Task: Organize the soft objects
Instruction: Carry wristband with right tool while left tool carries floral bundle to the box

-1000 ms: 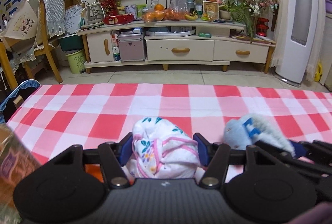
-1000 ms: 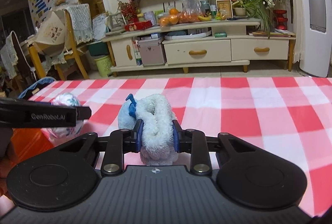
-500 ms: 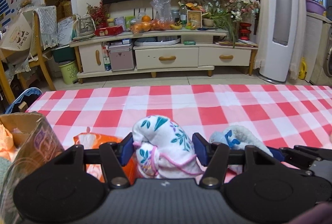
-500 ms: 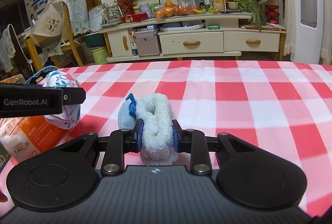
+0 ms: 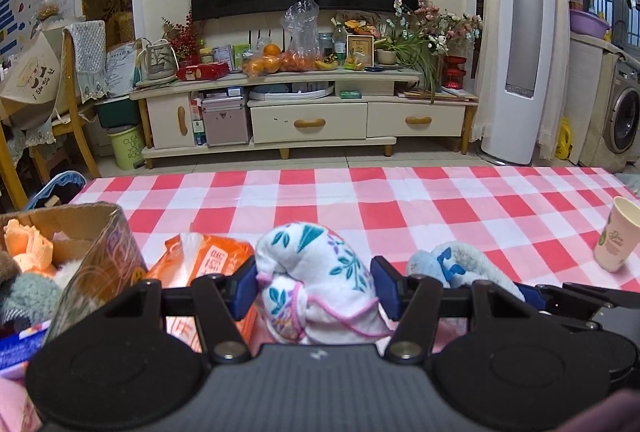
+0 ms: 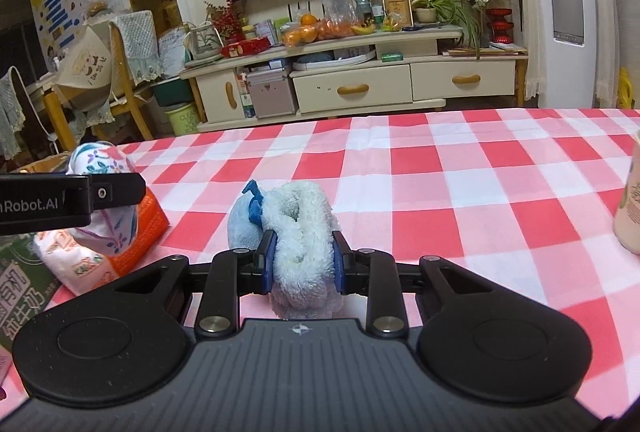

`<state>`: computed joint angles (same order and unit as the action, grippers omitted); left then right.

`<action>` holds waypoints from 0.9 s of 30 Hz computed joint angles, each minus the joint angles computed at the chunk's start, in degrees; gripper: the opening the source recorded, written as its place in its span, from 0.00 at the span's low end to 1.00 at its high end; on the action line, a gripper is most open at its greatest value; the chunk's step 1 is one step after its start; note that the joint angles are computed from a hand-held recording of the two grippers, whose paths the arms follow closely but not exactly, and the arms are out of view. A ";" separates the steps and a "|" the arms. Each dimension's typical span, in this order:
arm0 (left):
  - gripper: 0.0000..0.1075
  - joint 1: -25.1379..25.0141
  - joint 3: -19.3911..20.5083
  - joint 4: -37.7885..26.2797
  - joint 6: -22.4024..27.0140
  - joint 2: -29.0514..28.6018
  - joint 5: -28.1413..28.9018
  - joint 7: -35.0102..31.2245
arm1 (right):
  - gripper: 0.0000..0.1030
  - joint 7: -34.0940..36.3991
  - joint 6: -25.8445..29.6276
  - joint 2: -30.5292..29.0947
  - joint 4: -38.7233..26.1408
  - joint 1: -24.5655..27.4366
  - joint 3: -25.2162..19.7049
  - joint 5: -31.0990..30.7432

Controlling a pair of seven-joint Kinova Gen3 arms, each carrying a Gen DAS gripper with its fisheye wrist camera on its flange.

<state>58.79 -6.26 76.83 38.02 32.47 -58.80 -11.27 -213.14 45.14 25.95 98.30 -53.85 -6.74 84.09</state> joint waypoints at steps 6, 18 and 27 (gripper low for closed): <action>0.55 1.10 0.06 3.24 0.84 -2.30 -2.25 3.11 | 0.32 -0.38 3.03 -1.21 1.16 -1.93 -0.89 -0.64; 0.55 0.06 4.96 9.53 6.34 -6.76 -8.39 10.46 | 0.32 -0.93 8.81 -2.43 1.88 -5.45 -2.86 -1.76; 0.55 -1.57 8.69 12.93 9.10 -9.57 -12.23 13.26 | 0.32 -0.94 12.59 -2.91 1.87 -8.06 -3.95 -3.01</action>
<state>57.21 2.43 89.76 47.13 22.90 -71.03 1.99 -214.09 57.73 23.05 100.17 -61.91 -10.69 81.08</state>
